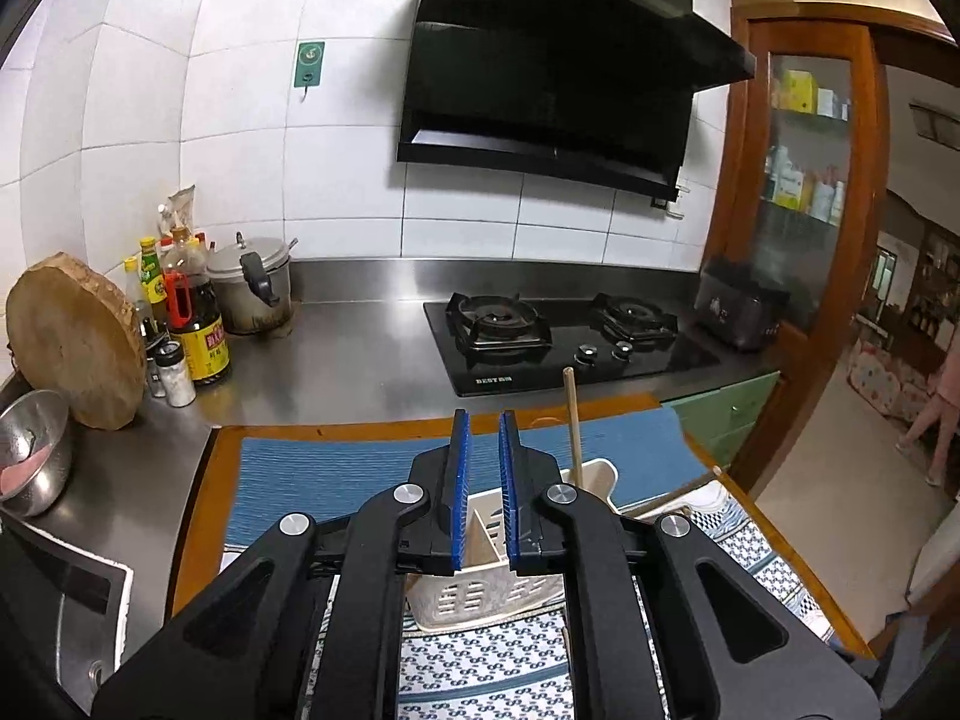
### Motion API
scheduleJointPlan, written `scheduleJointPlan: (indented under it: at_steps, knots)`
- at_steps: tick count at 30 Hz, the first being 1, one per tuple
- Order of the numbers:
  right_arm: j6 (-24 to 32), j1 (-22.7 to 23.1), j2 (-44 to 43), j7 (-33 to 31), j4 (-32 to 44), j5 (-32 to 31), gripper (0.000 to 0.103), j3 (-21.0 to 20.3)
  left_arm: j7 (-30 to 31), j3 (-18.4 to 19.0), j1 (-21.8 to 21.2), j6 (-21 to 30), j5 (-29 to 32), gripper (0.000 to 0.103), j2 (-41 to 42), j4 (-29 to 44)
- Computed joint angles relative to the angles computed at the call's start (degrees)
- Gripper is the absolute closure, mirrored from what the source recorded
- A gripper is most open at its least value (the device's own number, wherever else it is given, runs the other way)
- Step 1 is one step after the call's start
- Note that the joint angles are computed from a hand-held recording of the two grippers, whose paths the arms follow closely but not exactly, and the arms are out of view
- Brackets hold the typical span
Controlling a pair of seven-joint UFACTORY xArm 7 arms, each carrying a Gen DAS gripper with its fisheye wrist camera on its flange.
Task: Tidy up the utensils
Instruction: 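Drop the right tool's chopstick into the holder and open while the left tool drops its own, then lower the right tool onto a loose chopstick and close it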
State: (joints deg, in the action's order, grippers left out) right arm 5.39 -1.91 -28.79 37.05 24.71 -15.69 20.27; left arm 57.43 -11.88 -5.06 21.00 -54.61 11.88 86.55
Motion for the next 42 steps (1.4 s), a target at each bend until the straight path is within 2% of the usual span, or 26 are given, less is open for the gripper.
scheduleJointPlan:
  at_steps: [3,5,8,13,15,18,25,31,36,42]
  knots:
    - [0.01,0.46,-0.22,2.33,-1.67,0.85,0.032,1.50,5.19,-0.20,1.21,0.56,-5.90,0.090,-3.74,-4.34]
    - [0.35,-0.35,-0.28,4.60,-2.52,0.47,0.036,3.66,8.49,0.84,1.11,1.42,-9.87,0.078,-6.37,-7.80]
    - [0.17,1.18,1.23,7.08,-3.44,0.89,0.041,4.08,13.76,3.12,0.13,2.31,-15.11,0.076,-10.54,-14.04]
    - [-0.12,1.23,3.88,11.84,-3.46,-0.51,0.051,7.03,19.16,7.66,-1.90,3.71,-19.64,0.074,-15.97,-23.30]
    - [-0.06,0.15,5.63,14.19,-2.71,-1.83,0.057,8.93,20.60,9.23,-2.35,4.29,-21.01,0.068,-17.24,-25.79]
    - [-0.13,-1.84,7.64,17.86,-1.59,-4.45,0.064,11.11,23.44,10.97,-2.62,3.94,-23.17,0.068,-19.29,-29.90]
    - [1.89,-5.10,10.67,26.42,1.66,-11.78,0.069,14.69,25.96,13.77,-1.48,5.94,-25.47,0.068,-20.90,-34.84]
    - [5.64,-4.40,11.47,31.75,3.90,-17.84,0.072,15.06,25.33,13.99,-0.23,6.75,-25.95,0.068,-20.11,-35.84]
    - [7.96,-2.32,11.91,35.05,4.09,-21.91,0.088,12.40,26.53,14.18,0.61,7.75,-26.70,0.068,-20.12,-36.52]
    - [9.26,0.88,14.28,37.98,6.16,-25.80,0.086,8.61,26.05,13.98,1.17,8.12,-26.27,0.068,-19.75,-37.22]
